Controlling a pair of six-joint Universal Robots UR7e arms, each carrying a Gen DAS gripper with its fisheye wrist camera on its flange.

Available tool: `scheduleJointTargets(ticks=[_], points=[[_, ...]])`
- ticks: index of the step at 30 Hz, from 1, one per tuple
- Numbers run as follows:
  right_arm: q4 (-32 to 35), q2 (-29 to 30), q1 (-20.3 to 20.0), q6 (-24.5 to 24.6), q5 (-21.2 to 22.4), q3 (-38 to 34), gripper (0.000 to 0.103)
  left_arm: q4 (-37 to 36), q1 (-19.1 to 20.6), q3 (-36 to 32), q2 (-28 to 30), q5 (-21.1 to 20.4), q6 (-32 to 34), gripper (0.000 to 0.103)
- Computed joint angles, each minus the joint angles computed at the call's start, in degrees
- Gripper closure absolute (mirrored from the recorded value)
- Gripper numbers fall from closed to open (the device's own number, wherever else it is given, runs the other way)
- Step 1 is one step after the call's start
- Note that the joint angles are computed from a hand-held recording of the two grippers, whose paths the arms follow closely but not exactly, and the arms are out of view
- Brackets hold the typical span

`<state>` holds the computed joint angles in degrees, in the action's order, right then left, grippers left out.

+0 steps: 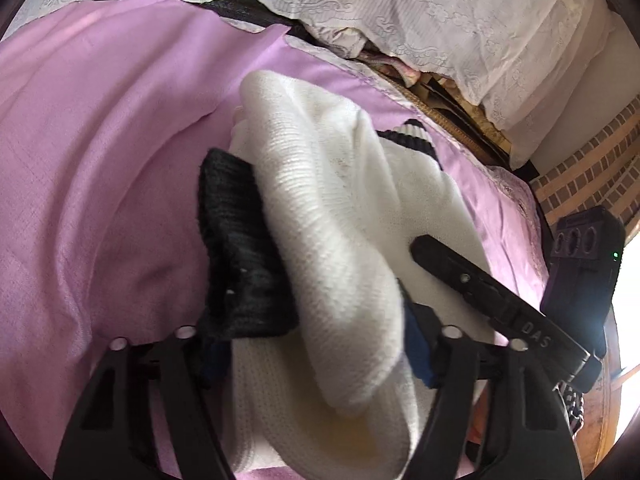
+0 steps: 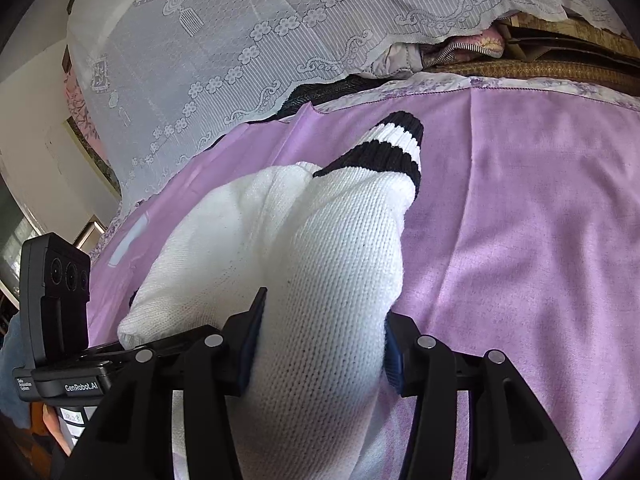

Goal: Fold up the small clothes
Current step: 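Close both grippers on the sweater bundle and lift it off the bedspread, then carry the held sweater bundle with both grippers onto the striped garment stack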

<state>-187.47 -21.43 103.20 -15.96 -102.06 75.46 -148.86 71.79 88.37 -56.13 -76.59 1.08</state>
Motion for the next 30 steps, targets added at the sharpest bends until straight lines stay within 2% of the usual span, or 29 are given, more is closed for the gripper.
scheduleJointTargets(ticks=[4,6,11,18,26,30], points=[[-2.39,-0.36,0.53,-1.02,-0.96,1.24,0.053,-4.89,-2.99,3.11,-0.77,6.39,3.02,0.057],[-4.1,-1.42,0.53,-0.4,-1.22,3.22,0.053,-5.48,-3.89,3.92,-1.22,6.95,3.66,0.059],[-13.02,-5.16,1.09,-2.64,-4.56,10.93,0.054,-5.02,-6.03,5.73,-2.32,4.97,5.39,0.06],[-26.97,-13.21,0.68,-4.99,-8.47,26.14,0.054,-4.61,-12.01,10.53,-5.17,2.92,8.71,0.06],[-45.92,-23.59,-1.53,-5.68,-13.95,46.46,0.054,-3.36,-21.92,16.42,-6.35,0.54,11.35,0.06],[-52.81,-29.48,-2.32,-5.46,-17.14,54.96,0.054,-4.07,-26.77,18.23,-5.25,-2.42,11.36,0.06]])
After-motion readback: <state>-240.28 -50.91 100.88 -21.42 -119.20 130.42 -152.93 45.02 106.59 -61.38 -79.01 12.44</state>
